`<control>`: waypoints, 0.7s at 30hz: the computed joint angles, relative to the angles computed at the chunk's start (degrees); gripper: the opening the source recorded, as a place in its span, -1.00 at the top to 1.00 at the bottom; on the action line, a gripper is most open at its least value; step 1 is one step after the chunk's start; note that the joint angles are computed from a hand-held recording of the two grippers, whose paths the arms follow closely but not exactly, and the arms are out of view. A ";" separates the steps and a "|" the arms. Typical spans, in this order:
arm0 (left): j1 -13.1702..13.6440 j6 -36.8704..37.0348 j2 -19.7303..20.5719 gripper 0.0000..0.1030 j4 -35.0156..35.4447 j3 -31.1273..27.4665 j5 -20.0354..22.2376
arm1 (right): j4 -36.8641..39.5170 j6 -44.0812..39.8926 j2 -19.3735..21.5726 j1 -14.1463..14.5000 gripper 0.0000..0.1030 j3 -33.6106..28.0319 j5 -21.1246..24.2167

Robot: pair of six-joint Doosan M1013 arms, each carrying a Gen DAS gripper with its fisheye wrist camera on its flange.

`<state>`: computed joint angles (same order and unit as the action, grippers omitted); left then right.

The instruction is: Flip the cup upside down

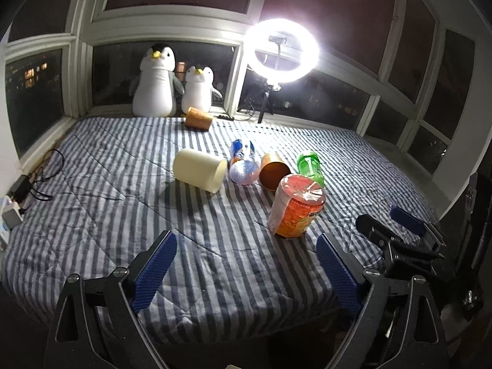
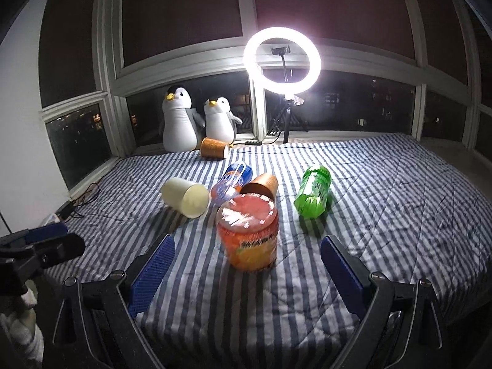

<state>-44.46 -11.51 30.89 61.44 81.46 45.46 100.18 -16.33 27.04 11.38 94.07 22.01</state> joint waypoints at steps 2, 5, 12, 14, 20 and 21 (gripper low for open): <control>-0.51 -0.52 0.06 -0.89 0.74 0.24 1.43 | 0.72 -1.21 -0.36 0.16 -0.82 0.84 -0.11; -1.03 -0.84 0.16 -0.91 1.41 0.54 2.85 | 2.18 -3.37 -0.88 0.44 -0.82 1.95 -0.15; -2.67 -1.03 1.26 -0.96 3.88 -0.04 11.17 | 8.68 -9.62 -2.22 0.91 -0.83 4.44 0.56; -2.82 -1.18 1.44 -0.96 4.29 -0.14 12.63 | 9.79 -10.50 -2.43 1.06 -0.86 4.78 0.77; -2.74 -4.03 1.59 -0.97 5.15 0.20 15.46 | 20.79 -21.74 -3.23 1.78 -0.94 6.49 0.73; -2.73 -4.07 1.67 -0.97 5.18 0.11 15.98 | 22.68 -23.70 -3.37 1.88 -0.94 6.75 0.82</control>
